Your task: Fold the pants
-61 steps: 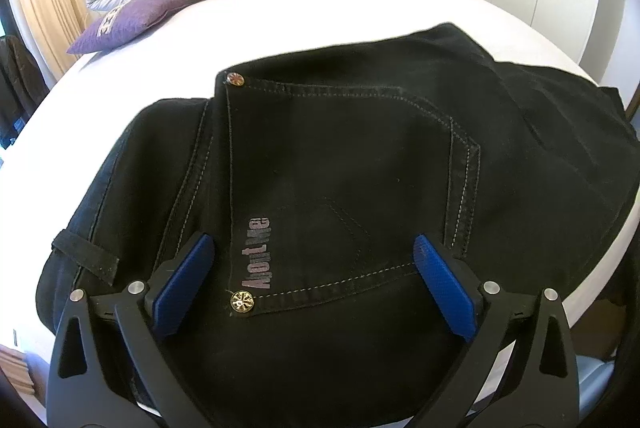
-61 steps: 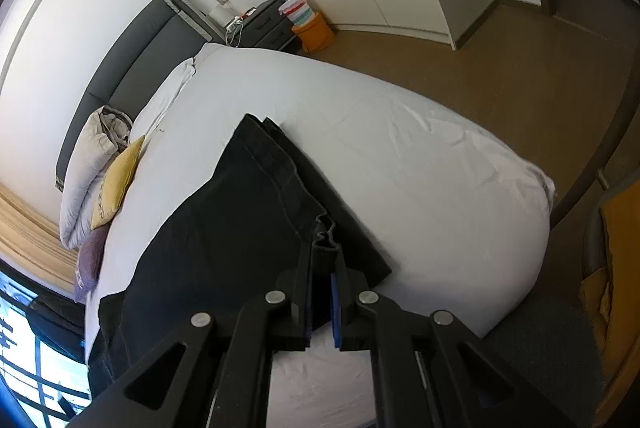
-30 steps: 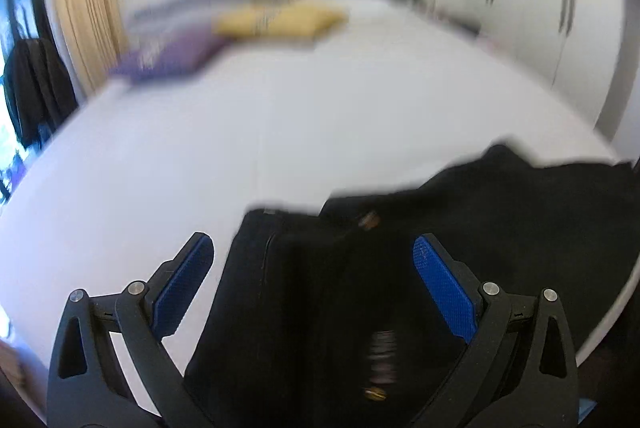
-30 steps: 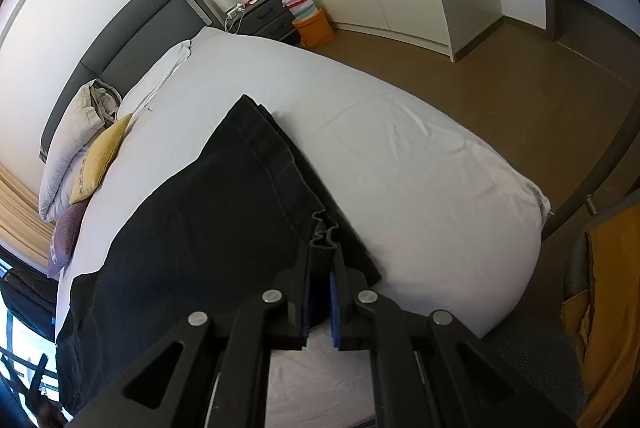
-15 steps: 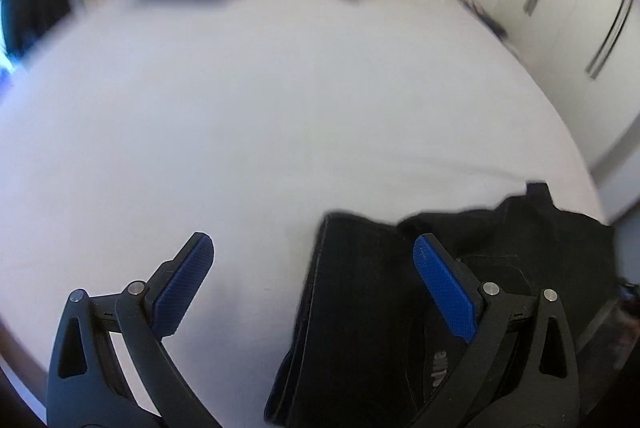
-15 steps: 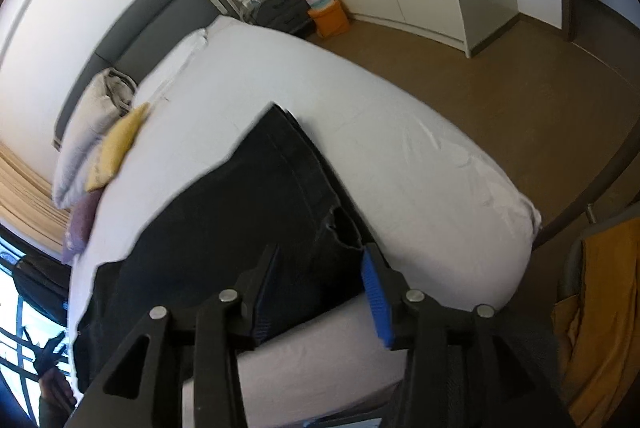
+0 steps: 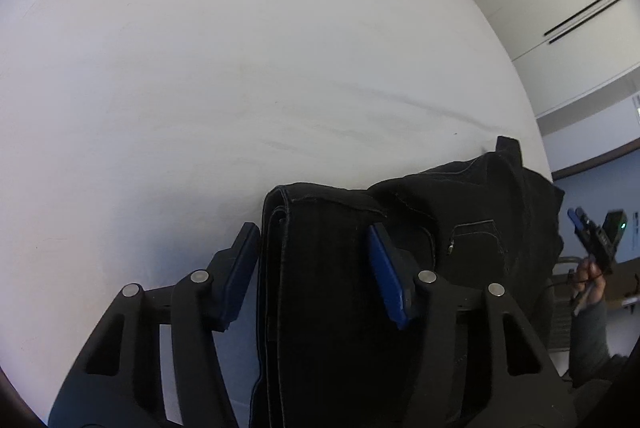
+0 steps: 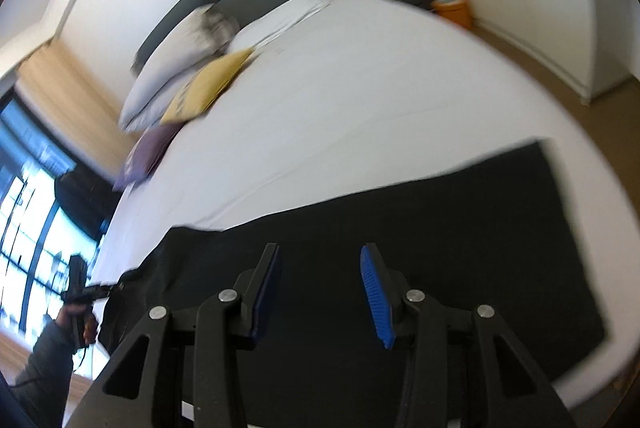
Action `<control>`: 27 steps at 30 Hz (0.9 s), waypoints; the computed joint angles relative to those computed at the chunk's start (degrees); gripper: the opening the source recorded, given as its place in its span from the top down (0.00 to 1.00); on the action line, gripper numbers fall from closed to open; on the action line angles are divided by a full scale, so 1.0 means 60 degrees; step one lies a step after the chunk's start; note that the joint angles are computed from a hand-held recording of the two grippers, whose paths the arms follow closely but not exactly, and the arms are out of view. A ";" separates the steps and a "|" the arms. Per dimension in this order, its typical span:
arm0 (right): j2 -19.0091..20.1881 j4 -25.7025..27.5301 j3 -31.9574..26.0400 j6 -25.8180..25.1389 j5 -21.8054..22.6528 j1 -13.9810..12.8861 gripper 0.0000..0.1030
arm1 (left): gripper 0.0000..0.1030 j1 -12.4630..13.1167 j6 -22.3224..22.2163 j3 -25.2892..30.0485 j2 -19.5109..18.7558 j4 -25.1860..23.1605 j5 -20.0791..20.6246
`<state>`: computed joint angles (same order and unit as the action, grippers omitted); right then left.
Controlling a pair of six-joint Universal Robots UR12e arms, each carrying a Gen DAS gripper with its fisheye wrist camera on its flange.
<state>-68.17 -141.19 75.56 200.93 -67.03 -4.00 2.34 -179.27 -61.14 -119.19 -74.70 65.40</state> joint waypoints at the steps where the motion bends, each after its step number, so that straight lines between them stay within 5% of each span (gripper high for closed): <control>1: 0.0171 0.0194 -0.0253 -0.0224 0.0085 0.0103 0.57 | 0.51 0.0002 0.0016 0.0037 -0.0005 -0.0049 -0.0003; 6: 0.1123 0.1425 -0.1658 -0.1614 0.0418 0.0683 0.57 | 0.70 -0.0004 -0.0278 -0.0305 0.0187 0.0521 0.0020; 10: 0.1550 0.2666 -0.2265 -0.2299 -0.0103 0.1049 0.57 | 0.80 -0.0041 -0.1304 -0.1209 0.0604 0.2101 0.0191; 12: 0.1510 0.2495 -0.2039 -0.2223 -0.0439 0.1143 0.57 | 0.82 0.0005 -0.1999 -0.1760 0.0848 0.2949 0.0186; 14: 0.1333 0.1891 -0.1570 -0.2047 -0.0458 0.1108 0.68 | 0.84 0.0075 -0.3108 -0.2536 0.1182 0.4204 0.0263; 17: 0.1185 0.1412 -0.1130 -0.1510 -0.0510 0.0968 1.00 | 0.86 0.0199 -0.5019 -0.3581 0.1601 0.5995 0.0537; 19: 0.1160 0.1138 -0.0886 -0.0906 0.0184 0.0746 1.00 | 0.86 0.0175 -0.5730 -0.3964 0.1710 0.6694 0.0800; 23: 0.1096 0.0970 -0.0753 -0.1223 0.0075 0.0751 1.00 | 0.85 -0.0255 -0.5025 -0.3687 0.1637 0.6537 0.2503; 27: 0.1004 0.0556 -0.0531 -0.1438 -0.0108 0.0778 1.00 | 0.74 -0.0270 -0.5522 -0.3523 0.1502 0.6313 0.2043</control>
<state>-62.15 -137.86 72.38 192.30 -67.68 0.67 0.73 -212.40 -82.28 -110.18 -36.82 77.65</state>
